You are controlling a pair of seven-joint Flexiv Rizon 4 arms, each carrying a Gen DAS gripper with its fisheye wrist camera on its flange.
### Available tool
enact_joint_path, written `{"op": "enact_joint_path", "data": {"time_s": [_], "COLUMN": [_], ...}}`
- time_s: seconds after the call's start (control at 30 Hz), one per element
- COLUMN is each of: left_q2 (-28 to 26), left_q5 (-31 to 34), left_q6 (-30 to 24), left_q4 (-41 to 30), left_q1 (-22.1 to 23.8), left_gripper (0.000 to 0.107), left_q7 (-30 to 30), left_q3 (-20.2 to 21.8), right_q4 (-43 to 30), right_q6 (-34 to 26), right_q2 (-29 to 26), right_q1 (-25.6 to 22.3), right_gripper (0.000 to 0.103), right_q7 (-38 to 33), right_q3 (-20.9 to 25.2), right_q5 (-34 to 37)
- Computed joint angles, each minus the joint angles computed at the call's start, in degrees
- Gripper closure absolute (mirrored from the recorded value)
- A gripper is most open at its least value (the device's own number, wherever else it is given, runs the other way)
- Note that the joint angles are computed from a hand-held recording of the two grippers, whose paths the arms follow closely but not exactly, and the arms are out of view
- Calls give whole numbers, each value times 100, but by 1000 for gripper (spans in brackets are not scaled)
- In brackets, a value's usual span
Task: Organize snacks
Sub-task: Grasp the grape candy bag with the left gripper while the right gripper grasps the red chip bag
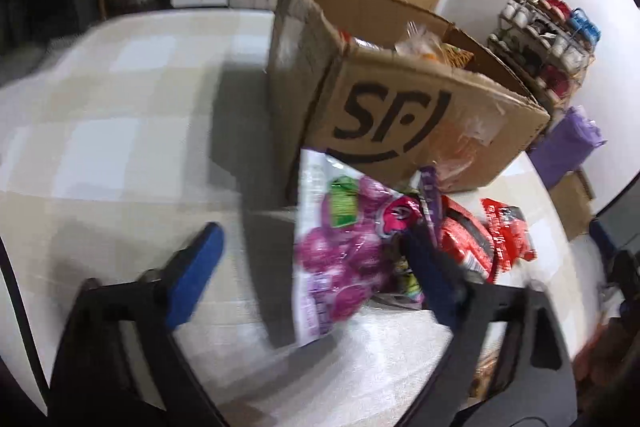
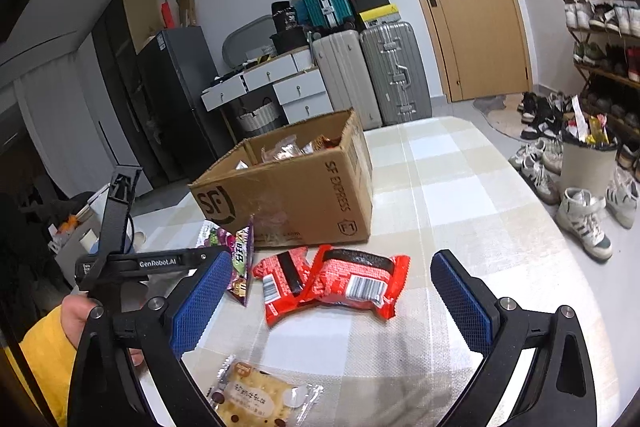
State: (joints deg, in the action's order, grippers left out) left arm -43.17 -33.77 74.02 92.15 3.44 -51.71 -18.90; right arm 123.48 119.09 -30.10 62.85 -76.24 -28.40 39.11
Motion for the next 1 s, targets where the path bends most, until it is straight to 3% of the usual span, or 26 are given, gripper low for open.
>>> {"op": "enact_joint_path", "data": {"time_s": [0.1,0.17,0.3,0.37,0.47,0.63,0.73,0.87,1.0], "left_q2": [-202,-307,-427,-484,-491,-353,-308,-7,224], "left_q5": [-159,-246,-283,-353,-544,-756,-798,-1112,-1451], "left_q6": [-319,-514,-658,-696,-749,-293,-168,32,266], "left_q4": [-278,-447,-682,-759,-736,-348,-231,273,698], "left_q1": [93,110,-11,-26,77,176,281,526,732], "left_gripper": [42,61,71,84,87,89,91,92,93], "left_q7": [41,140,226,198,255,536,611,994,1428], "left_q3": [-179,-258,-163,-147,-224,-389,-511,-724,-993], "right_q4": [-14,-32,-20,-22,-53,-252,-480,-712,-579], "right_q6": [70,70,-8,-97,-436,-1177,-1475,-2054,-2325], "right_q2": [-27,-33,5,42,99,84,42,-73,-176], "right_q1": [-241,-392,-498,-688,-1044,-1751,-2492,-2603,-1727], "right_gripper": [2,2,2,2,2,2,2,13,20], "right_q7": [66,86,86,148,411,983,1241,1500,1943], "right_q3": [245,405,525,686,904,1241,1847,1827,813], "right_q5": [-72,-132,-220,-389,-733,-1403,-1838,-2223,-2813]}}
